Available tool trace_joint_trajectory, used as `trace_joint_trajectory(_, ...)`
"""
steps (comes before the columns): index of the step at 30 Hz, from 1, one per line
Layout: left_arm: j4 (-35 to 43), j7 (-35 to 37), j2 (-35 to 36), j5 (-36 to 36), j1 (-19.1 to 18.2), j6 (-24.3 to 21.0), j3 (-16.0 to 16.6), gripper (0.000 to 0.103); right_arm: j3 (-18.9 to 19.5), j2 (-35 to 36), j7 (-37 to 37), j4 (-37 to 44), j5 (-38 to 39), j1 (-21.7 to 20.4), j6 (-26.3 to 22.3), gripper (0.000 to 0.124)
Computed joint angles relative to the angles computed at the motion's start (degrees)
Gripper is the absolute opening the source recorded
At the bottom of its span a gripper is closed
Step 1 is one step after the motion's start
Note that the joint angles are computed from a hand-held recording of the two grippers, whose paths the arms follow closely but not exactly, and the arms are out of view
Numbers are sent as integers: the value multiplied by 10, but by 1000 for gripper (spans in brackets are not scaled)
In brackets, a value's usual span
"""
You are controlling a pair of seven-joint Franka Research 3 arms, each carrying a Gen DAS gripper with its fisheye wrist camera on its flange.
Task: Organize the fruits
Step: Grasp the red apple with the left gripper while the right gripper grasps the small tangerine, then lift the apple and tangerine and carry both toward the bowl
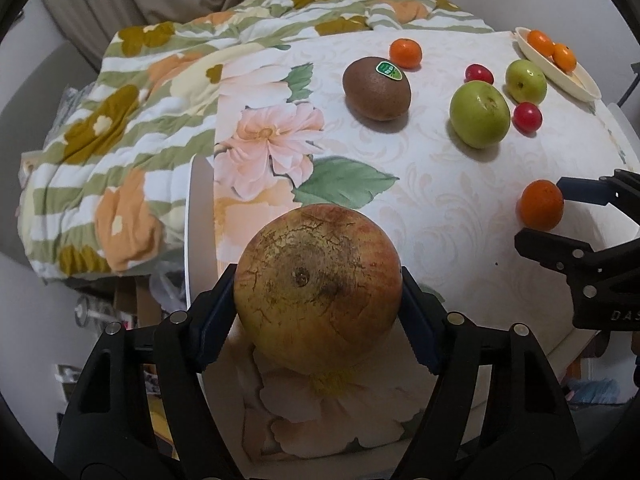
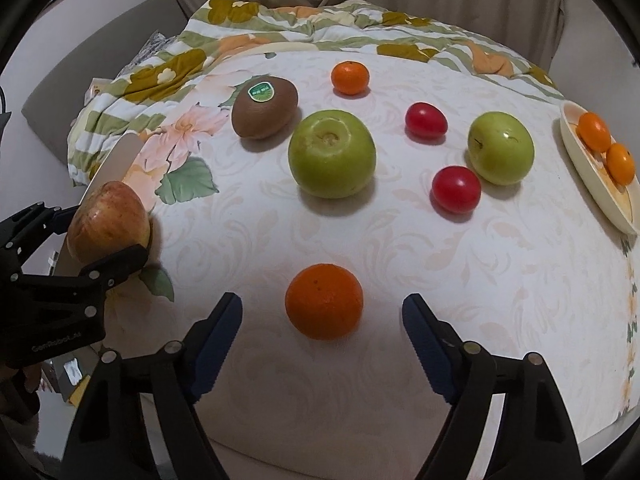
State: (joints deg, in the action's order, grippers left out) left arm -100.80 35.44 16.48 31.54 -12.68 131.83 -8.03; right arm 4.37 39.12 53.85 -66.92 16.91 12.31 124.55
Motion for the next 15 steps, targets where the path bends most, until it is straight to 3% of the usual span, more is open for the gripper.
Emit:
trace_joint_trajectory(8, 1, -5, -3, -12, -1, -12, -3, 81, 1, 16, 1, 19, -1, 3, -6, 60)
trace_joint_trajectory(13, -7, -16, -11, -17, -1, -8, -4, 81, -7, 6, 7, -2, -17, 11, 29, 35)
trace_joint_trajectory(15, -7, -19, -12, -16, -2, -10, -5, 81, -5, 8, 7, 3, -15, 8, 23, 35)
